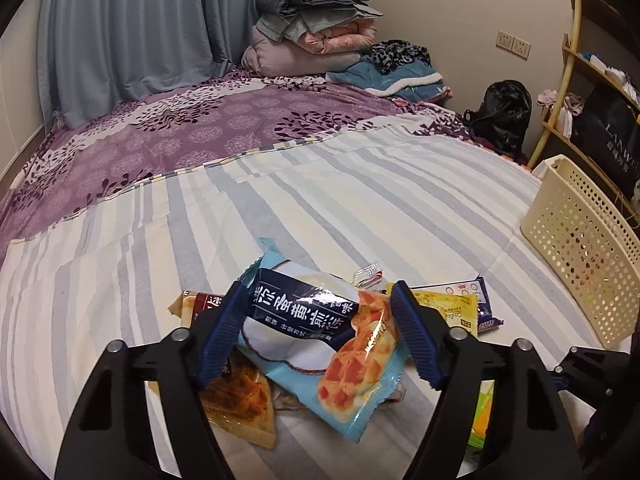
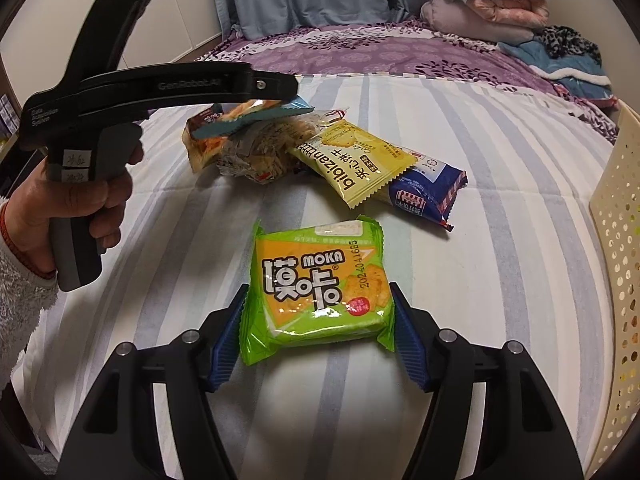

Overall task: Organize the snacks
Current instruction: 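Close the left gripper on the blue coconut waffle packet while the right holds the MOKA packet, then lift and carry both packets toward the basket with both grippers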

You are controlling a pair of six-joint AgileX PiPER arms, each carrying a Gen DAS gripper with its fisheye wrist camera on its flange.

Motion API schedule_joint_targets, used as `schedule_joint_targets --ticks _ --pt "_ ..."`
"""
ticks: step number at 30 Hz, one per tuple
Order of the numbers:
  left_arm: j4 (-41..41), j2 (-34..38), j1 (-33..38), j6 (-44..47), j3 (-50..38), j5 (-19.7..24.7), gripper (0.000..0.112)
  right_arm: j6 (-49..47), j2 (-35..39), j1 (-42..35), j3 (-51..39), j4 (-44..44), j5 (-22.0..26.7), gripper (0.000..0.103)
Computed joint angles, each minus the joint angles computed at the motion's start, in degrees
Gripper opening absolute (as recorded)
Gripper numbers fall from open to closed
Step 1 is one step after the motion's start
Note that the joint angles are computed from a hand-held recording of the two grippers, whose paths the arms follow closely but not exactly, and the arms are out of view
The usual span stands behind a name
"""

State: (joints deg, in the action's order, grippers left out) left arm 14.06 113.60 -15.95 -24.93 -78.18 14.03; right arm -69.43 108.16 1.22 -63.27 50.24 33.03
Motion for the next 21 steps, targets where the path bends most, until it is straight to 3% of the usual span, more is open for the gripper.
schedule_joint_targets --ticks 7,12,17,19,21 --pt "5.44 -6.09 -1.13 -7.86 7.82 -1.34 0.064 -2.04 -1.5 -0.91 1.36 1.56 0.62 0.065" --pt "16.63 -12.5 -3.31 -23.04 16.52 -2.51 0.064 -3.28 -2.62 -2.12 2.41 2.63 1.12 0.065" --pt "15.76 -16.72 -3.99 -25.65 22.26 -2.6 0.064 -4.12 -3.58 -3.09 3.34 3.17 1.7 0.065" --pt "13.15 -17.57 -4.1 -24.14 23.62 -2.72 0.065 -4.37 -4.02 -3.42 3.78 3.34 1.91 0.065" --pt "14.62 -17.94 -4.63 -26.46 24.27 -2.05 0.082 -4.93 -4.4 -3.82 4.29 3.78 2.08 0.065"
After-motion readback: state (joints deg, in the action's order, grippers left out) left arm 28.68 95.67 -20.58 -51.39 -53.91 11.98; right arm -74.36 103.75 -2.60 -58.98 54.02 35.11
